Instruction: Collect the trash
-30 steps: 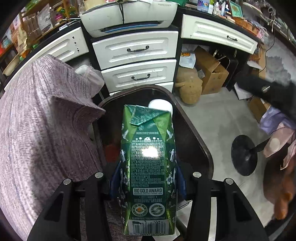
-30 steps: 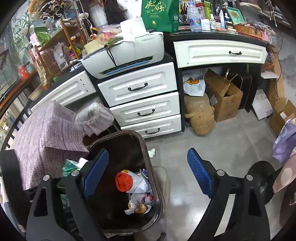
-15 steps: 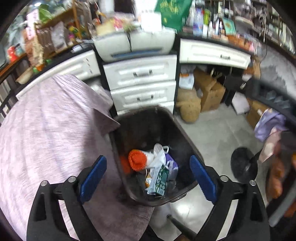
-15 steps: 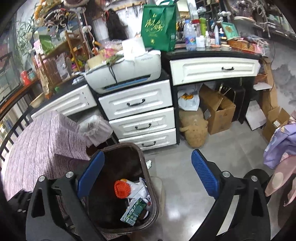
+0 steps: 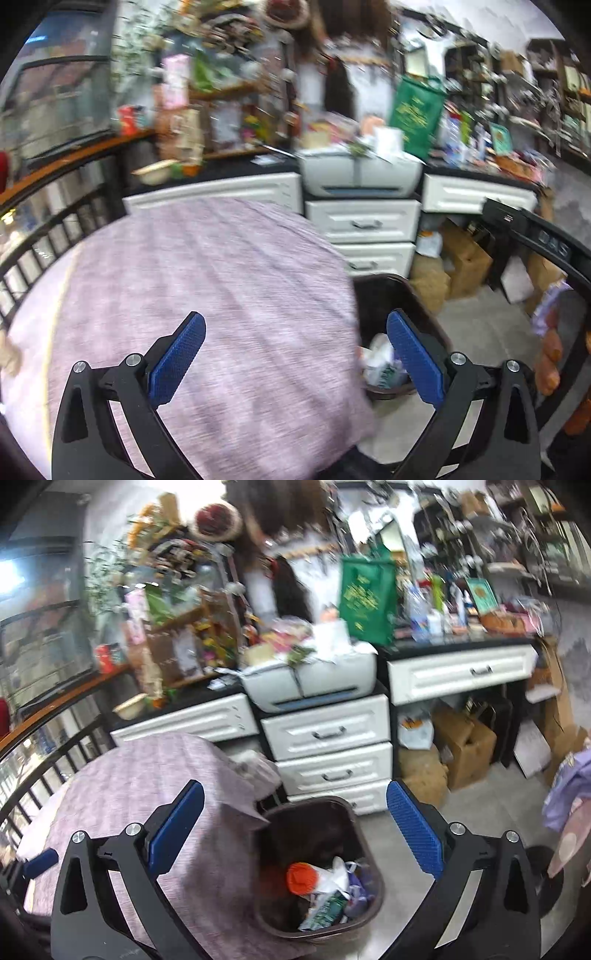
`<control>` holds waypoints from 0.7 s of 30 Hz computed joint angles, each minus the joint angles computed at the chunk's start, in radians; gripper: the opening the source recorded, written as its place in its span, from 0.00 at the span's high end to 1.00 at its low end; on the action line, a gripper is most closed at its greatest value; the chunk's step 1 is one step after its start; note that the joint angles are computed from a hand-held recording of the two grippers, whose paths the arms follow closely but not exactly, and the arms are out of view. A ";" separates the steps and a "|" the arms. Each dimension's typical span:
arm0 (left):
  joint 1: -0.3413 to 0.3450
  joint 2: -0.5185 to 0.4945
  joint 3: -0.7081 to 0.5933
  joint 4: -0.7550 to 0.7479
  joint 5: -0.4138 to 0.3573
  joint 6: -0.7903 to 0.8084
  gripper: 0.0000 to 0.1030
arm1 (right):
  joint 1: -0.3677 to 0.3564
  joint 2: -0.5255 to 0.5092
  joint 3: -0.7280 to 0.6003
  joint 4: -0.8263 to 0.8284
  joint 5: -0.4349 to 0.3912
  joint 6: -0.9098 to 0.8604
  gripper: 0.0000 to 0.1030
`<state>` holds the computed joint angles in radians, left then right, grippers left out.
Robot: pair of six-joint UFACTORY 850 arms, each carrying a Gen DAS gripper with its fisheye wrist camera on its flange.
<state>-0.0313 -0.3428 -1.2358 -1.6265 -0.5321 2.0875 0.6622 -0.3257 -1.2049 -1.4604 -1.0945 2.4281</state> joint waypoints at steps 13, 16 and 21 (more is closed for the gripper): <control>0.125 0.122 0.146 -0.286 -0.076 0.210 0.05 | 0.169 -0.062 -0.057 -0.105 -0.117 -0.056 0.05; 0.142 0.141 0.164 -0.277 -0.085 0.193 0.05 | 0.203 -0.066 -0.055 -0.106 -0.161 -0.049 0.05; 0.173 0.177 0.201 -0.270 -0.104 0.167 0.05 | 0.253 -0.072 -0.052 -0.098 -0.235 -0.054 0.05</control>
<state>0.1421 -0.1659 -1.0344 -1.8967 -0.6366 2.2548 0.9153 -0.3972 -1.2570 -1.5588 -1.3297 2.3739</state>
